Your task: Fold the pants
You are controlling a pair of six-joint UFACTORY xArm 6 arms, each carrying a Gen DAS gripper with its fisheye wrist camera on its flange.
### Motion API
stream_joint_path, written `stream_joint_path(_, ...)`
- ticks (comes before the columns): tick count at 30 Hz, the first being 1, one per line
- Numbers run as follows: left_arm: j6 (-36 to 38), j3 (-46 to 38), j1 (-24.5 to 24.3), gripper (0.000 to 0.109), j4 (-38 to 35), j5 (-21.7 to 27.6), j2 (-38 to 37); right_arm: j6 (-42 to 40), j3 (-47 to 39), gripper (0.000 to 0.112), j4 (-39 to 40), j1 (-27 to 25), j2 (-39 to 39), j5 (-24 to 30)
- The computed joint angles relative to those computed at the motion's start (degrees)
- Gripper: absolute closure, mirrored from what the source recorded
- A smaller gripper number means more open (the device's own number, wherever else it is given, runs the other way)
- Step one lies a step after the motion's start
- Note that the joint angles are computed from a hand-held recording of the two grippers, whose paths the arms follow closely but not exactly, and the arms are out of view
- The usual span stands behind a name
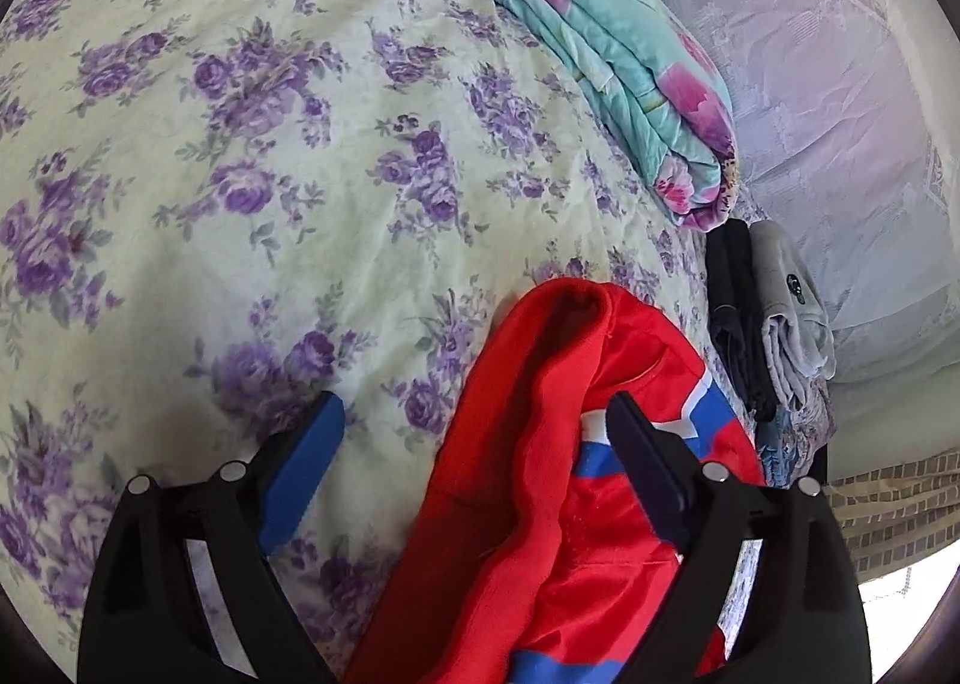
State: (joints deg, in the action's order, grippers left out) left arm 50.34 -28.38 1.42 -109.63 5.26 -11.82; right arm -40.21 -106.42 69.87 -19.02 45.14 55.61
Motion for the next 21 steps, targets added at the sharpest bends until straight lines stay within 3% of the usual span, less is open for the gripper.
stream_joint_path(5,-9.87,-4.20,-0.71,0.022,12.34,-1.84,5.22,5.41,-3.79,0.104,-0.23,-2.69,4.32,6.76)
stream_joint_path(6,-11.83,-4.54,-0.73,0.022,14.41,-2.03,5.77,6.35,-4.98,0.085,0.84,-2.42,5.45,7.67)
stream_joint_path(7,-13.82,-4.71,-0.59,0.022,16.15,-1.88,6.19,7.26,-6.22,0.056,1.31,-1.84,6.50,8.11)
stream_joint_path(8,-14.95,-4.81,-0.44,0.022,17.07,-1.67,6.47,7.86,-6.91,0.051,1.45,-0.96,7.03,7.82)
stream_joint_path(11,-14.22,-4.72,-0.45,0.021,16.39,-1.64,6.41,9.88,-9.41,0.050,1.55,1.49,9.13,6.78)
stream_joint_path(14,-17.74,-4.54,-0.54,0.021,20.21,-1.61,6.87,12.88,-13.42,0.056,0.40,3.60,11.96,5.50)
stream_joint_path(17,-21.48,-5.02,-1.02,0.021,24.90,-1.93,7.62,16.59,-18.25,0.071,-1.56,4.66,15.27,5.08)
stream_joint_path(19,-23.89,-5.22,-1.16,0.023,28.20,-1.69,7.90,16.62,-19.40,0.093,-1.69,4.70,16.15,4.73)
stream_joint_path(21,-24.82,-5.56,-1.26,0.032,29.72,-1.66,8.20,13.42,-16.22,0.100,-0.25,4.41,14.10,3.00)
